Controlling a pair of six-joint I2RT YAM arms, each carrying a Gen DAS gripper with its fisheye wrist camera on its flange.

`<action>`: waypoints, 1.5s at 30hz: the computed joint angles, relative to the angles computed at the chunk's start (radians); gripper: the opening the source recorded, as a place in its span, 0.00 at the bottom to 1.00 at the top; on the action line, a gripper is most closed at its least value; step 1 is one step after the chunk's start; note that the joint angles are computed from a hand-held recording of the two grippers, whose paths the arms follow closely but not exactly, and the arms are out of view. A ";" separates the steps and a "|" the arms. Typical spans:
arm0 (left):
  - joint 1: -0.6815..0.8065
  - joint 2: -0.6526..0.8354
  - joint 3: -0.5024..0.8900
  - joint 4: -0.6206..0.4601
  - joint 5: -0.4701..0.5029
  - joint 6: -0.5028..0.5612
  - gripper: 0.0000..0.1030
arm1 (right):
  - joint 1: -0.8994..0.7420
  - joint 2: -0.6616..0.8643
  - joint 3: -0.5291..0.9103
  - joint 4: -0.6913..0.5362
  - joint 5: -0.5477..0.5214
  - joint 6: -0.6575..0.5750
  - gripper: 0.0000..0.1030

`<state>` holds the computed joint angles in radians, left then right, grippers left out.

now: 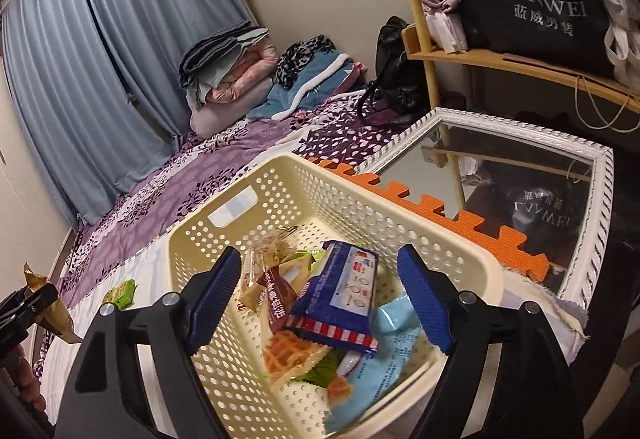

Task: Organize snacks
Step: 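Carry the blue biscuit bar with the right tool and drop it into the basket, then carry the tan cake packet with the left tool and release it into the basket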

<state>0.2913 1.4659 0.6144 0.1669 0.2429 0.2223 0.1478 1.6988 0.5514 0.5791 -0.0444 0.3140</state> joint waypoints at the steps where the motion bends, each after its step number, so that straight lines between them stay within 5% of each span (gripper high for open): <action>1: -0.015 0.004 0.006 -0.002 -0.007 -0.004 0.76 | -0.001 -0.001 -0.007 0.011 0.001 -0.002 0.78; 24: -0.414 0.192 0.209 -0.035 -0.077 -0.129 0.76 | -0.145 -0.050 -0.122 0.111 -0.091 -0.019 0.84; 45: -0.485 0.297 0.239 -0.018 -0.100 -0.122 0.81 | -0.146 -0.049 -0.132 0.115 -0.095 -0.022 0.84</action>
